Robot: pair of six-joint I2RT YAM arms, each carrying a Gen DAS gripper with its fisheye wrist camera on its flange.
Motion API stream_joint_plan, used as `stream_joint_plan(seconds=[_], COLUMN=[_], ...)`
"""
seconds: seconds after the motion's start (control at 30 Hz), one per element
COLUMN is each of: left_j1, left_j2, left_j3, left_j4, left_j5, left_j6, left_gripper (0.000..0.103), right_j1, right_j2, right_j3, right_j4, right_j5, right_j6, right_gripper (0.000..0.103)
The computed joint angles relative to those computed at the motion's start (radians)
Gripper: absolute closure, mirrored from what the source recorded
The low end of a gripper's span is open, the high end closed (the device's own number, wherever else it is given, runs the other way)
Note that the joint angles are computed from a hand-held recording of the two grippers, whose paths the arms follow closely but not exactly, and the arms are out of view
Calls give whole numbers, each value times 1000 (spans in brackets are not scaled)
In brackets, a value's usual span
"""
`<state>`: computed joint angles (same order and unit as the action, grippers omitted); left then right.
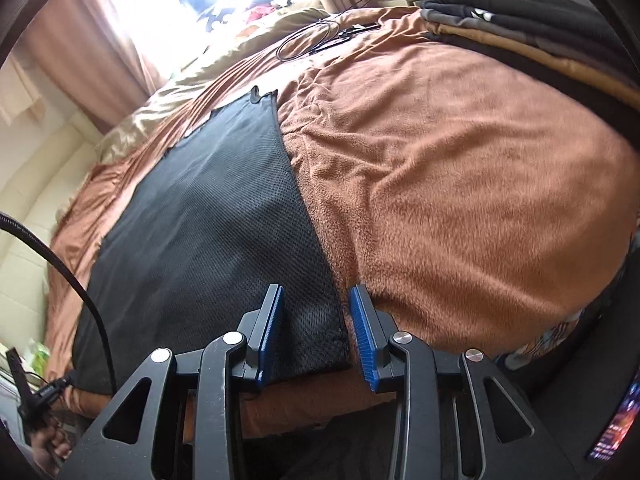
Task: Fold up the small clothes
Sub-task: 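Close both grippers on the shirt hem, then lift the hem with both grippers and fold it toward the collar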
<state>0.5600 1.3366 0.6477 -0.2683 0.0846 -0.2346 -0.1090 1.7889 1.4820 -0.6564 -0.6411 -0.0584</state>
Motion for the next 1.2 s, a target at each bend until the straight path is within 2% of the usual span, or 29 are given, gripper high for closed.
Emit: stream_joint_plan(seconds=[0.13,0.17,0.23,0.3,0.4,0.6,0.77,1.03,1.2], left_j1=[-1,1,6,6,-6,-8,-2,-13,30], left_j2=[-9,-13,-23,-45,-82,-213,-334,-564,-728], left_j3=[-14,-14,-8,-9,-4,-12,-24,-68,-83], left_j4=[11,8,-6,-19,-50,-99,-161,-290,-404], left_j5=[3,6,15,15,-3,-20,-18,-24,25], left_j6=[-7,-11,-18,-18,-19,-23,-23,-28,-12], left_gripper=[92,96,97,98,98,99,99,99,99], right_j1=[-28,-35,-47,-54,-65,-76,-109,-206,-270], right_j2=[7,22,50,66,55,-53,-119,-229,-294], right_j3=[-14,3,30,55,67,-22,-79,-147,-190], right_j4=[0,-18,-45,-61,-78,-30,-40,-124,-179], right_j5=[-66,-89,-122,-121,-131,-134,-156,-246,-300], right_j6=[30,43,58,58,43,12,-49,-214,-340], right_gripper=[72,77,83,94,100,101,101,101,101])
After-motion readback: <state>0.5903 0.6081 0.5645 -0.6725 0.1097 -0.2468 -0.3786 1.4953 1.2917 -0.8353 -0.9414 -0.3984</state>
